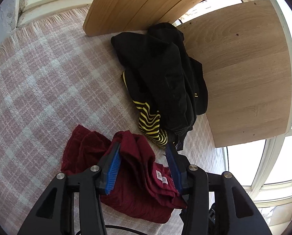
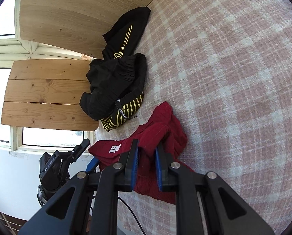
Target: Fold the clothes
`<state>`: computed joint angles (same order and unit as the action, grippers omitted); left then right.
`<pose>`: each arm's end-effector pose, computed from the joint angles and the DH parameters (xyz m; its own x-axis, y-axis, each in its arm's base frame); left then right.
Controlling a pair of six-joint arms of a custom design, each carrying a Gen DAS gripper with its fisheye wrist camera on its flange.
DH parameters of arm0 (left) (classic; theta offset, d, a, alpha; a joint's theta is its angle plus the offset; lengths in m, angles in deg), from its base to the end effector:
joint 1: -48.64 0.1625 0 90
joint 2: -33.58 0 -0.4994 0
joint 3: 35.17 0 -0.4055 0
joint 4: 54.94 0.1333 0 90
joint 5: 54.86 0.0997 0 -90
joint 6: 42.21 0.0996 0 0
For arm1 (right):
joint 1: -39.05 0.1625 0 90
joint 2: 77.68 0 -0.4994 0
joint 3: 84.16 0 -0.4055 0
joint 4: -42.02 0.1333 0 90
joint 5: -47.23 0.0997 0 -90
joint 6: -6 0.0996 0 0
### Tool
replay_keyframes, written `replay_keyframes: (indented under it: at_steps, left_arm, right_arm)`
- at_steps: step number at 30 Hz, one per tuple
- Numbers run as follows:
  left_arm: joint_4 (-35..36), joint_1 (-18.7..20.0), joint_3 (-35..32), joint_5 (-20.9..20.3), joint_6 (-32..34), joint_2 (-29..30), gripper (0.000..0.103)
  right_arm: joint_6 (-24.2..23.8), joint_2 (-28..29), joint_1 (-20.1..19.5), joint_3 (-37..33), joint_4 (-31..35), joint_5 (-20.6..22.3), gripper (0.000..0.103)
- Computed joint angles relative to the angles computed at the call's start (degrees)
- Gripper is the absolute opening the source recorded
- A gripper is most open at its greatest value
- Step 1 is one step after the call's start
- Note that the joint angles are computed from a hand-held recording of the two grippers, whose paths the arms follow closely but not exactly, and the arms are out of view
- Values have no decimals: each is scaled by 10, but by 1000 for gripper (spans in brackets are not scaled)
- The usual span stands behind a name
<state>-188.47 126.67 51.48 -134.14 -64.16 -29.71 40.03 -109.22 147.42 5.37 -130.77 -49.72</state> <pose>-0.0016 -0.7398 0.3903 -0.9766 -0.2124 -0.0331 -0.1837 0.9044 -0.3851 0.3585 -0.6950 0.0320 -0.9541 0.2628 -0.1437 0.2991 0.8621 -0.4091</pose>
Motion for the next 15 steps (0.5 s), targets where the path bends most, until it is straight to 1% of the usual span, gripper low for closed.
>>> replay_keyframes:
  at_steps: [2,5,7,9,10,11,13,15]
  left_arm:
    - [-13,-4,-7,15,24,1,52]
    - [-13,-4,-16,20,51,-2,52]
    - [-10,-3,-14,22,65,-8,52]
    - [-5,-2,-7,18,78,-17,53]
    - [0,-1,-2,13,85,-22,53]
    - [4,0,4,7,89,-26,54]
    - [10,1,19,-7,94,-33,56]
    - [16,2,32,-22,99,-35,57]
  right_arm:
    - [-4,3,0,-8,3,-2,17]
    - [-17,6,4,-23,14,-15,21]
    - [-22,7,7,-29,13,-23,28]
    - [-27,7,12,-33,7,-40,48]
    - [-31,7,15,-33,1,-52,51]
    - [-39,5,19,-33,-4,-63,53]
    - [-55,2,25,-32,-13,-83,53]
    - [-75,-1,32,-31,-7,-96,53]
